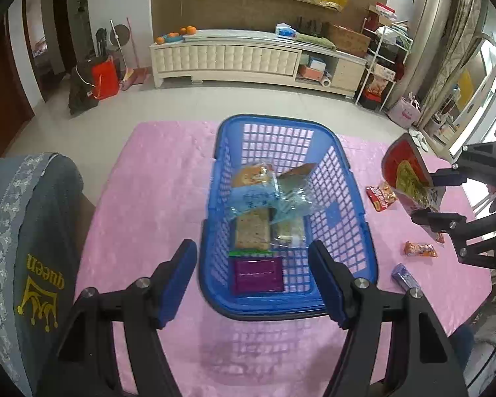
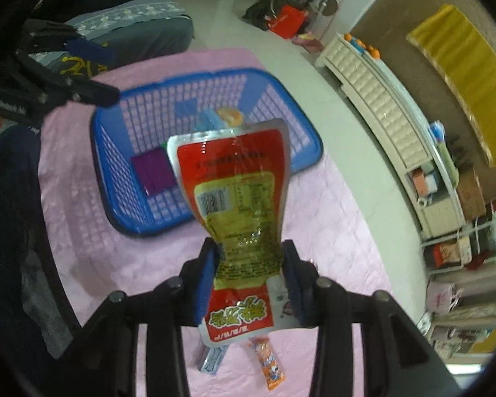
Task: Organize snacks
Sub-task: 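Carry the red-and-yellow pack into the basket and open the right tool, then move both tools back toward the remaining snacks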
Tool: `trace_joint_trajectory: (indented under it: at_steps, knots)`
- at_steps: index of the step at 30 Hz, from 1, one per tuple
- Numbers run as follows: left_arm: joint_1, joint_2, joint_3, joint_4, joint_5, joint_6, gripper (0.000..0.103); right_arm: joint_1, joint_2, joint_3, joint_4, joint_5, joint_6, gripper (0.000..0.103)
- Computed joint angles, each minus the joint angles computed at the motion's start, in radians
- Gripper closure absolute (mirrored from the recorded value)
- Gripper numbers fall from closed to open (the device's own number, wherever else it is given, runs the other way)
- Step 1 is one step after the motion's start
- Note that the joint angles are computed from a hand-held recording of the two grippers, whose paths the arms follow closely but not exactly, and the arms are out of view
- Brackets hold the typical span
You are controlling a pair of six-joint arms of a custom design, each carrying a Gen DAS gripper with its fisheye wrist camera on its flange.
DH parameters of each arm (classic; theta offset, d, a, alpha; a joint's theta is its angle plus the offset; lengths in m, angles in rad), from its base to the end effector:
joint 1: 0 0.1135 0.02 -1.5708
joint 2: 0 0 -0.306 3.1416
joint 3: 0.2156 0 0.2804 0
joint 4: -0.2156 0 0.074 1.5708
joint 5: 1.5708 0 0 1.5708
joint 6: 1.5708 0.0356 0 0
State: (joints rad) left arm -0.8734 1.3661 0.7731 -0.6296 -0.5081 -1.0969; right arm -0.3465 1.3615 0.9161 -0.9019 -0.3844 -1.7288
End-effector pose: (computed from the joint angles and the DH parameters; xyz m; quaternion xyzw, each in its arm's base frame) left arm 0.1766 -0.1838 0.2110 -0.1496 0.9425 -0.0029 0.2989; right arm 0.2427 -0.0734 0.2446 -0.6382 0.7380 0.0022 0.2191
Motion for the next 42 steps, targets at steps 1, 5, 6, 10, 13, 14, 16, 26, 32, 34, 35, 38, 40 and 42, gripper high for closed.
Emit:
trace_joint_trajectory:
  at_steps: [1, 5, 6, 10, 13, 14, 16, 26, 32, 34, 35, 38, 40, 42]
  knots:
    - [0.006, -0.017, -0.014, 0.002, 0.002, 0.003, 0.036, 0.013, 0.002, 0.023, -0.015, 0.002, 0.002, 0.06]
    - [0.034, -0.069, -0.061, 0.008, 0.004, 0.019, 0.036, 0.105, -0.057, -0.014, -0.019, 0.026, 0.039, 0.06]
    - [0.038, -0.08, -0.07, 0.009, 0.005, 0.02, 0.036, 0.143, -0.071, -0.034, -0.007, 0.031, 0.062, 0.06]
    - [0.067, -0.117, -0.11, 0.016, 0.03, 0.027, 0.036, 0.23, -0.092, -0.072, 0.012, 0.059, 0.111, 0.059]
    - [0.087, -0.136, -0.14, 0.029, 0.035, 0.029, 0.036, 0.302, -0.085, -0.113, 0.064, 0.098, 0.146, 0.059]
    - [0.095, -0.14, -0.149, 0.036, 0.041, 0.03, 0.036, 0.328, -0.075, -0.126, 0.083, 0.115, 0.156, 0.059]
    - [0.104, -0.144, -0.162, 0.05, 0.052, 0.032, 0.036, 0.356, -0.051, -0.137, 0.104, 0.137, 0.17, 0.059]
    - [0.179, -0.097, -0.224, 0.17, 0.124, 0.083, 0.036, 0.408, 0.09, -0.162, 0.214, 0.188, 0.217, 0.057]
    - [0.173, -0.089, -0.223, 0.165, 0.126, 0.078, 0.036, 0.439, 0.12, -0.186, 0.317, 0.218, 0.264, 0.039]
    - [0.163, -0.091, -0.22, 0.153, 0.122, 0.066, 0.036, 0.435, 0.121, -0.189, 0.339, 0.215, 0.286, 0.031]
    - [0.157, -0.09, -0.217, 0.146, 0.119, 0.058, 0.036, 0.421, 0.115, -0.187, 0.346, 0.201, 0.297, 0.026]
    - [0.138, -0.097, -0.211, 0.124, 0.11, 0.037, 0.036, 0.385, 0.094, -0.167, 0.312, 0.172, 0.308, 0.023]
    - [0.12, -0.099, -0.2, 0.111, 0.102, 0.021, 0.036, 0.358, 0.079, -0.147, 0.259, 0.154, 0.3, 0.019]
    - [0.099, -0.109, -0.186, 0.085, 0.088, 0.005, 0.036, 0.321, 0.057, -0.132, 0.212, 0.129, 0.28, 0.017]
